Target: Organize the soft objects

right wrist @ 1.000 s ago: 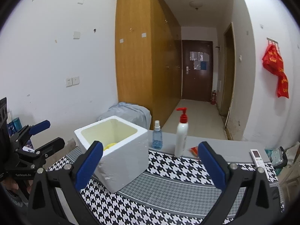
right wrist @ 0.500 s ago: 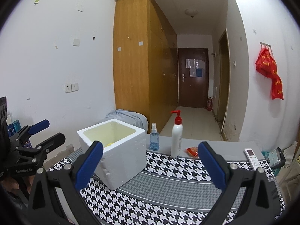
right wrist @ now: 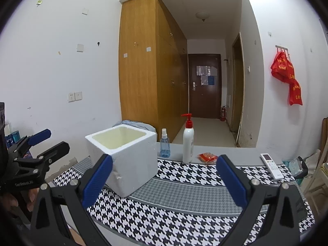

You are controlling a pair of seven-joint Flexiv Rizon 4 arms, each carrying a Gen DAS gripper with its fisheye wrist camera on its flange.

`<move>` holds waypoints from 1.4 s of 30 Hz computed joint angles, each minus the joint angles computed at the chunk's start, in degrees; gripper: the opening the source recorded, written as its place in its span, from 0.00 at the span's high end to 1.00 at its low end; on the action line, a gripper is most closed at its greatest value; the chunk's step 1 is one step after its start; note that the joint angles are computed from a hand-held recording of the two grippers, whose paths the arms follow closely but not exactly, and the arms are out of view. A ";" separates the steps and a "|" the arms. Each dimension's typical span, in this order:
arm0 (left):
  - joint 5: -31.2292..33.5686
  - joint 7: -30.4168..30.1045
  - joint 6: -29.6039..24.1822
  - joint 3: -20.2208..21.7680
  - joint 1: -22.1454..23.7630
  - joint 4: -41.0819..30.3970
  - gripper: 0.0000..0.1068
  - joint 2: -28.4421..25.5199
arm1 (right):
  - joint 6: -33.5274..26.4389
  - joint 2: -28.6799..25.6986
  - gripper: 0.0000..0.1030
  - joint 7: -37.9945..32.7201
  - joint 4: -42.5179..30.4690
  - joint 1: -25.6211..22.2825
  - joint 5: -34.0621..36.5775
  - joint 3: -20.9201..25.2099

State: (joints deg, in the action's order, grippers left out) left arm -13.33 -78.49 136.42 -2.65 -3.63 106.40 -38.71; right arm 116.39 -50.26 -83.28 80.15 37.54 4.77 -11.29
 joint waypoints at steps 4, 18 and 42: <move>-0.08 -0.96 1.17 -0.21 -0.02 1.10 0.05 0.07 | 1.49 1.15 0.01 -0.60 2.57 0.94 1.98 -0.53; 1.28 -3.66 7.58 -0.09 0.09 5.88 0.05 -0.12 | 4.59 2.32 0.01 -4.14 7.21 3.33 5.85 0.62; 2.33 -4.81 15.04 0.10 -0.10 11.82 0.05 0.94 | 8.73 3.65 0.01 -12.37 10.11 6.19 12.74 2.47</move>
